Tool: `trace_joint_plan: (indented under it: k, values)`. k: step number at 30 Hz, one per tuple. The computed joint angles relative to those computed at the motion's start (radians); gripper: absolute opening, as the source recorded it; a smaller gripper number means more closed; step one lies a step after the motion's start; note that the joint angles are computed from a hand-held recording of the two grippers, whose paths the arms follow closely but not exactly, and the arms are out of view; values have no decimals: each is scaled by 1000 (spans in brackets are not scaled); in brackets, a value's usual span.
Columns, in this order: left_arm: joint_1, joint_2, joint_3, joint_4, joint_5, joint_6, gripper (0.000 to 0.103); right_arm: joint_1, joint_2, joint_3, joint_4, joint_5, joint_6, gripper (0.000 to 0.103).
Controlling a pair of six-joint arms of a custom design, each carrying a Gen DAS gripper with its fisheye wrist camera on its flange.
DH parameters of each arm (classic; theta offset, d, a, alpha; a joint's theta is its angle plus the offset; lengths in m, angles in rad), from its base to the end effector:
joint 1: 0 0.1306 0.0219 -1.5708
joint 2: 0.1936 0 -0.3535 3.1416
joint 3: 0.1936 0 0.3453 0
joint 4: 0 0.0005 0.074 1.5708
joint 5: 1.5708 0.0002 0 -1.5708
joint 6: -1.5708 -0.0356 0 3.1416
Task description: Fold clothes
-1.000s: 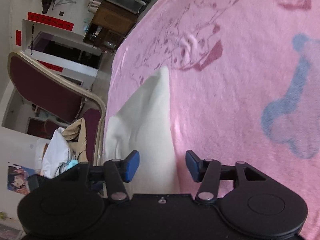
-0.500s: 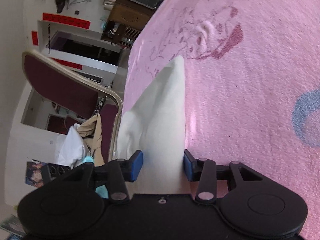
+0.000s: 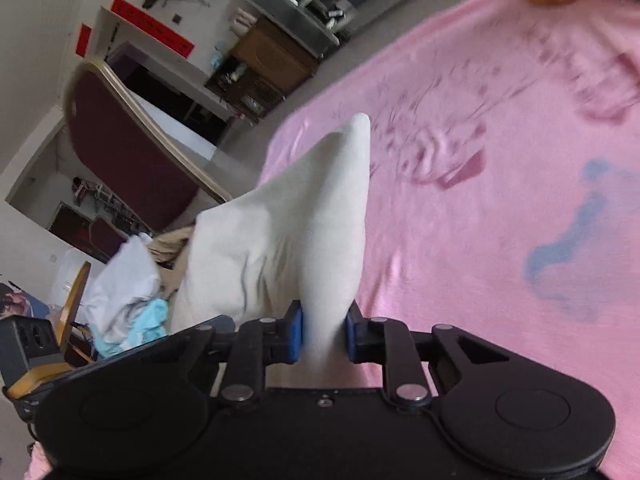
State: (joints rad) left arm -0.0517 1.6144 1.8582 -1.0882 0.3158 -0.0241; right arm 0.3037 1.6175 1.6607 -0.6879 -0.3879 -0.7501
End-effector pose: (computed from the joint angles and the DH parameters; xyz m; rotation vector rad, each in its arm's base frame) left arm 0.5103 -0.0380 0.4768 0.2354 2.3854 -0.3935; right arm 0.5080 0.1728 0.4244 0.2942 2.3323 0.9845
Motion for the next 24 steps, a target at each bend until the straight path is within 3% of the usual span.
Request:
trace_joint_plan:
  k: [6,11,16,19,22,24]
  values:
    - [-189,-11,-13,48,12,49,23,-119,-241,-196,-32,62,-71,20]
    - [-357,99,69,80,9,82,23,-265,-362,-298,-66,117,-56,20]
    - [-463,238,209,92,-32,200,23,-378,-316,-243,-131,158,55,20]
    - [-491,333,324,64,-48,240,23,-418,-261,-204,-118,193,98,20]
    - [-506,438,462,-4,-113,238,30,-462,-224,-223,-65,174,103,21]
    - [-509,523,576,-77,-189,273,32,-488,-190,-234,-59,182,94,33]
